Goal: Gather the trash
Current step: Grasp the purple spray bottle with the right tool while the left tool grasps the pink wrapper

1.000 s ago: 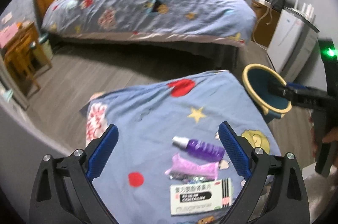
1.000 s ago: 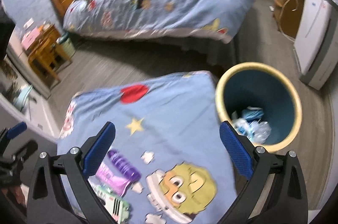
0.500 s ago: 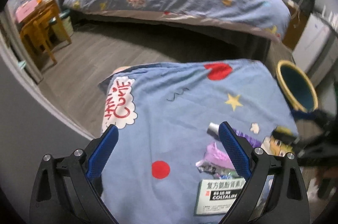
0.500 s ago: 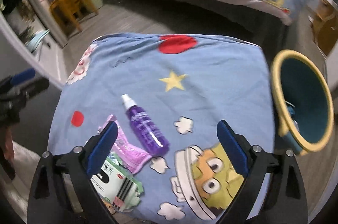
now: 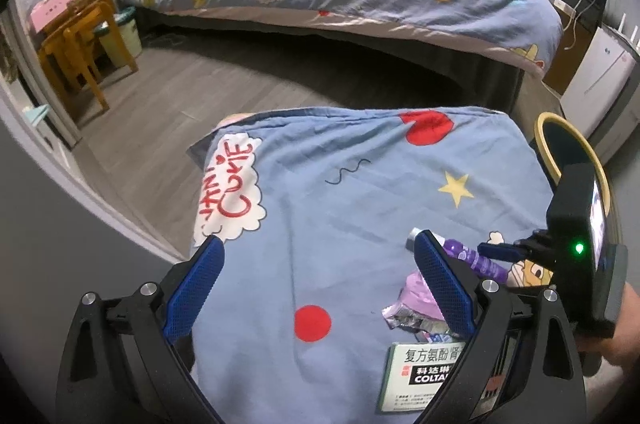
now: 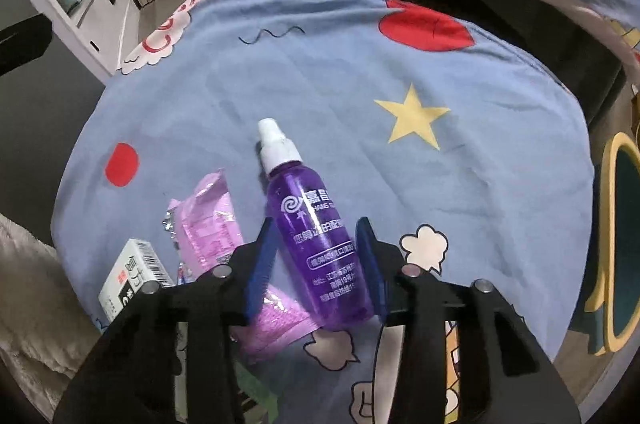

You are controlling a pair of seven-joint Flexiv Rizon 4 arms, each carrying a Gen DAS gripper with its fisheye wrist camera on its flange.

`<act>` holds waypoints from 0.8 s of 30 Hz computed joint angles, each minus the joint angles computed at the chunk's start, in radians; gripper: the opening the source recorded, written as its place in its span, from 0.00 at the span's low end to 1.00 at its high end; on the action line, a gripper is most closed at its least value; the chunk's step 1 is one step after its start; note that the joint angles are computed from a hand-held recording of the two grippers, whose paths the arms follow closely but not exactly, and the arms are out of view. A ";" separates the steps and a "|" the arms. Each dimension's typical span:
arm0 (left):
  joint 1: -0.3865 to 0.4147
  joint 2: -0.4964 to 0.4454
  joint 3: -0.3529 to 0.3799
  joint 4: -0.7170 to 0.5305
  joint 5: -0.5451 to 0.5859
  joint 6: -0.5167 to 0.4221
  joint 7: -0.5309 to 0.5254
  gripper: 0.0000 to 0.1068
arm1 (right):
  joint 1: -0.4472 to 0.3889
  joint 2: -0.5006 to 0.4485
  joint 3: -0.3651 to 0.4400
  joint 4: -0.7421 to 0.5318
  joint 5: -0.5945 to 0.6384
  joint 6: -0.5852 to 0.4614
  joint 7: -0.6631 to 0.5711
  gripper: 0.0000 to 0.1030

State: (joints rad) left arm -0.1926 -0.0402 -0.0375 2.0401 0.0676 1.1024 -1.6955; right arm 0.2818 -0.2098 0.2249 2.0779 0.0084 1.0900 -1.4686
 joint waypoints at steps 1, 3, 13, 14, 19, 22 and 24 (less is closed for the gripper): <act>-0.001 -0.004 -0.002 0.000 -0.005 -0.001 0.003 0.89 | -0.006 0.000 0.002 -0.006 0.014 -0.009 -0.008 0.36; -0.004 -0.014 -0.009 0.005 -0.042 -0.003 0.022 0.89 | -0.007 0.005 -0.010 -0.004 0.007 -0.017 0.020 0.35; -0.062 -0.097 -0.039 -0.010 -0.064 -0.071 0.072 0.80 | -0.039 0.035 -0.067 0.017 -0.065 -0.071 0.225 0.35; -0.068 -0.109 -0.041 -0.016 -0.062 -0.084 0.073 0.79 | -0.039 0.038 -0.074 0.023 -0.089 -0.078 0.254 0.35; -0.088 -0.152 -0.046 -0.031 -0.065 -0.113 0.106 0.59 | -0.058 0.040 -0.066 0.024 -0.071 -0.078 0.266 0.35; -0.098 -0.180 -0.041 -0.048 -0.053 -0.152 0.113 0.42 | -0.058 0.033 -0.062 0.022 -0.077 -0.076 0.257 0.35; -0.098 -0.188 -0.041 -0.048 -0.069 -0.155 0.121 0.29 | -0.058 0.028 -0.061 0.020 -0.079 -0.080 0.252 0.35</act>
State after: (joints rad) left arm -0.2901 -0.2283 -0.0785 1.9925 -0.0017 0.9471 -1.5749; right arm 0.2235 -0.1817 0.1643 2.0977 -0.0701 1.0101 -1.2164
